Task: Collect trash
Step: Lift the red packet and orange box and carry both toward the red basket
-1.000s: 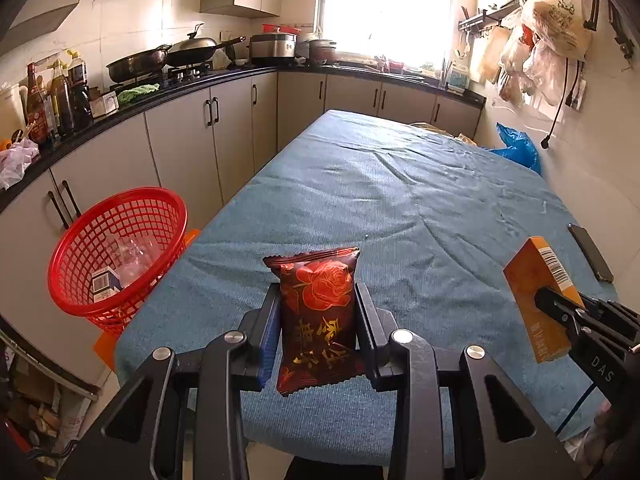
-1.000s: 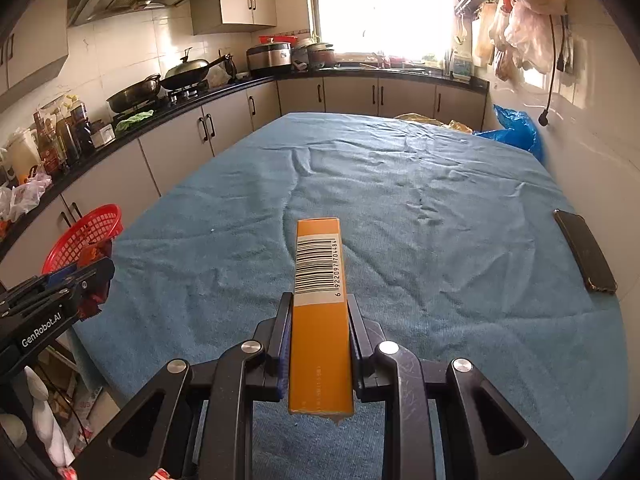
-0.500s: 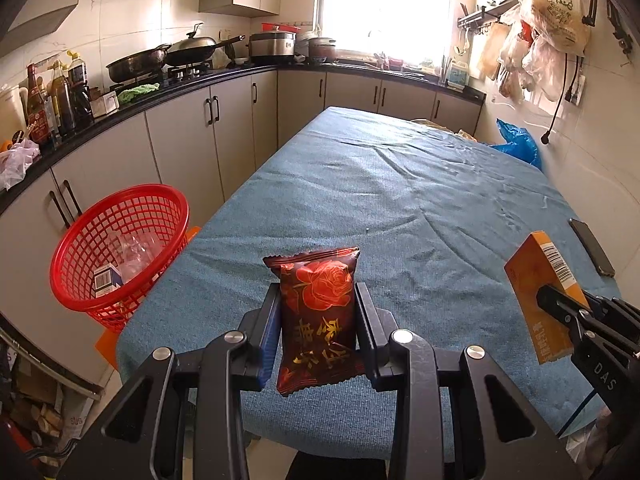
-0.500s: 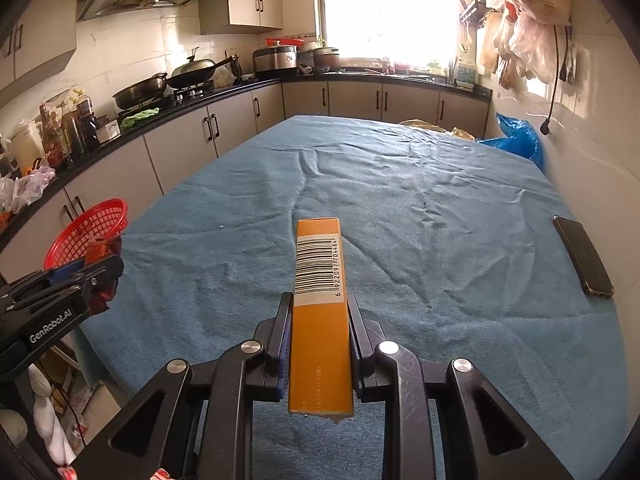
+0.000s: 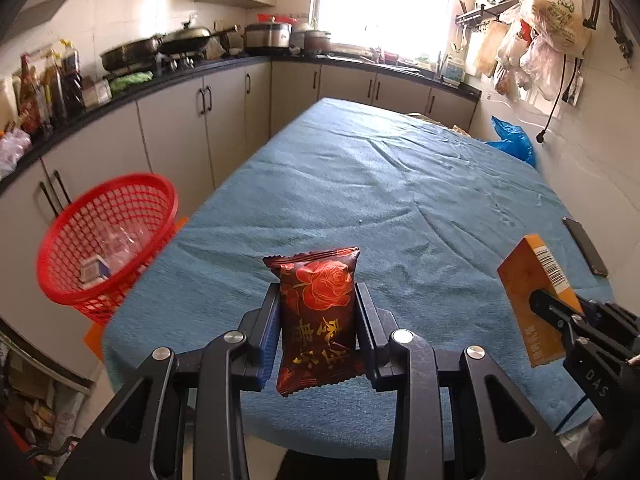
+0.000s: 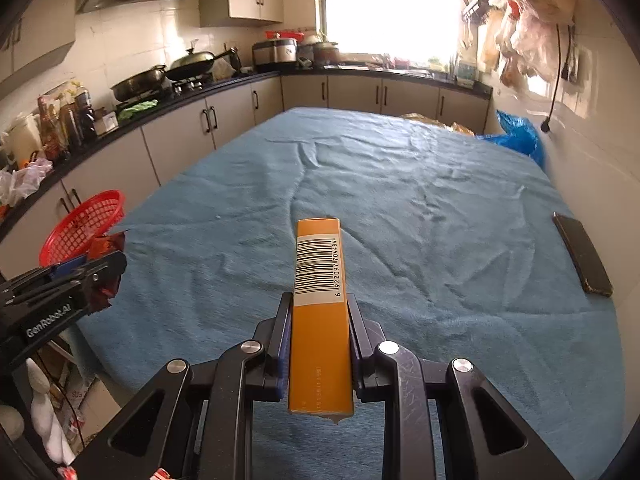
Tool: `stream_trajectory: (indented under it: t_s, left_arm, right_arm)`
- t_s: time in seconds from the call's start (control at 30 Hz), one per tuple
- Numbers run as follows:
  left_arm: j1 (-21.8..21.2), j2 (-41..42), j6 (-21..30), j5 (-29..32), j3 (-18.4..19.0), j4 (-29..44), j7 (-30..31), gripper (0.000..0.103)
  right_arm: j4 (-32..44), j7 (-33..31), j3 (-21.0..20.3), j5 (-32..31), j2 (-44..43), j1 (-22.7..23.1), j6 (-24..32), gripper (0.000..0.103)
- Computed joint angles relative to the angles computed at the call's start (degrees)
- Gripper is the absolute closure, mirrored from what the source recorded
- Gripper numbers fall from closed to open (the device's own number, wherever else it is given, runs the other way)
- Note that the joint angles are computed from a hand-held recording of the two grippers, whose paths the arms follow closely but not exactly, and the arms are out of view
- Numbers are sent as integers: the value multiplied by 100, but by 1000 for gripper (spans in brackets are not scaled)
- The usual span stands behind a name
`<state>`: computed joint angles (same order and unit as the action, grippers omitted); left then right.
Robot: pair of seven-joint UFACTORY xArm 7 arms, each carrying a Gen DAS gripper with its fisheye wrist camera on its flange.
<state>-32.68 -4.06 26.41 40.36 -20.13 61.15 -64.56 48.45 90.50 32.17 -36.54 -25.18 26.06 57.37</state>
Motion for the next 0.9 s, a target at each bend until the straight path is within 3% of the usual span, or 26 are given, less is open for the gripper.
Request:
stream_trajectory:
  t_s: [0.3, 0.5, 0.77, 0.9]
  left_arm:
    - [-11, 303, -674, -2055, 310, -185, 1384, 68]
    - [7, 305, -857, -1919, 307, -242, 1289, 57]
    - [-32, 404, -934, -1697, 326, -158, 1333, 43]
    - [-35, 389, -1088, -1729, 351, -226, 1394, 41]
  right_arm:
    - [-706, 22, -363, 615, -354, -48, -969, 77]
    - [-826, 104, -255, 685, -396, -275, -1232, 74]
    - [-839, 394, -37, 453, -397, -517, -1270, 49]
    - [-876, 467, -77, 459, -440, -502, -1306, 48]
